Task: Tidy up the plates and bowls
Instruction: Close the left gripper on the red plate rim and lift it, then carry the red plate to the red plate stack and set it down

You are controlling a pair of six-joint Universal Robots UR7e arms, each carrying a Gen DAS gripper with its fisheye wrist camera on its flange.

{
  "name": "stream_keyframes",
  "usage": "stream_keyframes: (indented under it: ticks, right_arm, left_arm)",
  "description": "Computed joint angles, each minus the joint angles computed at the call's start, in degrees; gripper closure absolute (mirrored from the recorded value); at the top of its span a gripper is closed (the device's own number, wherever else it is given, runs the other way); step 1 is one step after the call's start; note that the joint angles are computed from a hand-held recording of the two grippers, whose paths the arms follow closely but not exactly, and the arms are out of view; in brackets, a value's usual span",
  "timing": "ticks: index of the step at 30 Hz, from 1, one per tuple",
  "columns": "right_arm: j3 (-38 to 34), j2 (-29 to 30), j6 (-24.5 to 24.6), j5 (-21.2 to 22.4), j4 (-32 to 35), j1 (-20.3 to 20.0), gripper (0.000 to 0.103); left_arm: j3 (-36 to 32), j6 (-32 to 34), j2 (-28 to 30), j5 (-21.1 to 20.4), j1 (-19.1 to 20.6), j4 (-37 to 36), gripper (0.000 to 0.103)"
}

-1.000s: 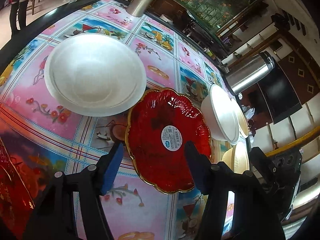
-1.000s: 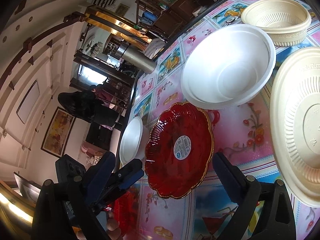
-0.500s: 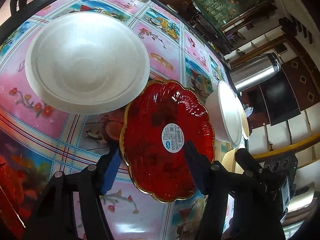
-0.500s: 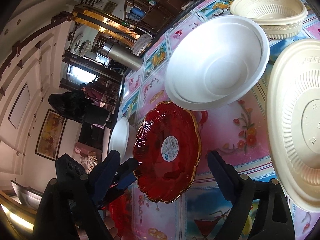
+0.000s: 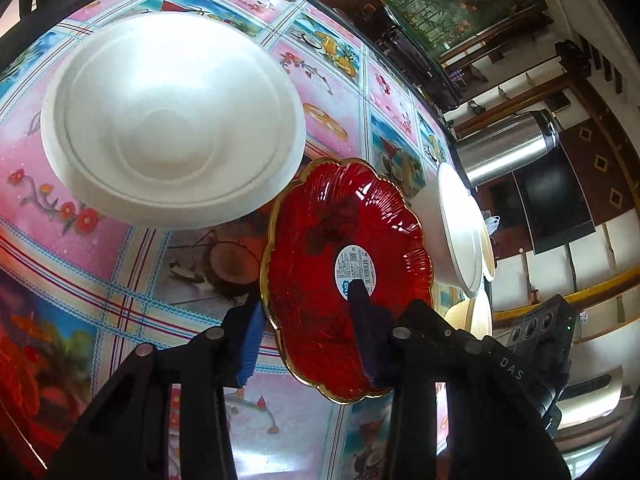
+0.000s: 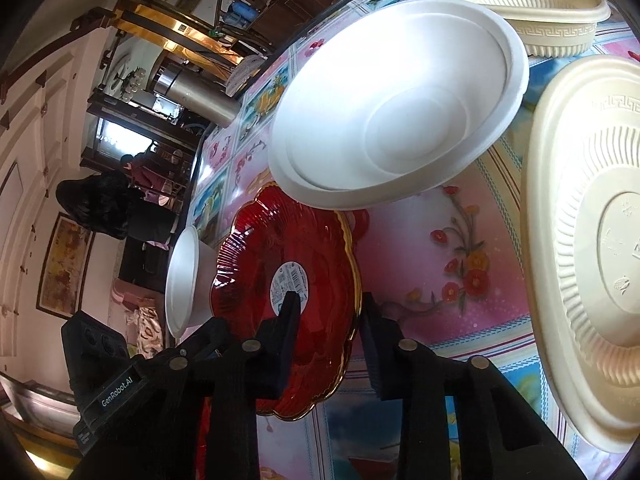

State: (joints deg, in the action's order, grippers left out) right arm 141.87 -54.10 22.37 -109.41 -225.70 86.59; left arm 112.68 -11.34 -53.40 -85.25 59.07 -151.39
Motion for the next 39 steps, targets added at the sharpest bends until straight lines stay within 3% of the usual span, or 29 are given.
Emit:
stream_keyframes:
  ticks: [5, 7, 9, 31, 39]
  right_arm:
    - [-0.1, -0.1, 0.1, -1.4, 1.0, 0.0, 0.090]
    - [0.1, -0.4, 0.2, -1.5, 1.0, -0.1, 0.092]
    - [0.3, -0.3, 0.2, -1.7, 0.7, -0.1, 0.092]
    - [1.4, 0.1, 0.6, -1.2, -1.0, -0.2, 0.096]
    - [2.3, 1.4, 1.3, -2.9, -3.3, 2.3, 0.096]
  left_arm:
    - [0.1, -0.5, 0.3, 1.5, 0.1, -0.5, 0.082]
    - [0.3, -0.7, 0.1, 1.9, 0.3, -0.8, 0.095]
    - [0.5, -0.9, 0.0, 2.7, 0.3, -1.0, 0.098]
    - [4.6, -1.2, -2.7, 6.9, -1.9, -3.5, 0.098]
    - [7.6, -1.3, -6.2, 8.2, -3.4, -4.0, 0.098]
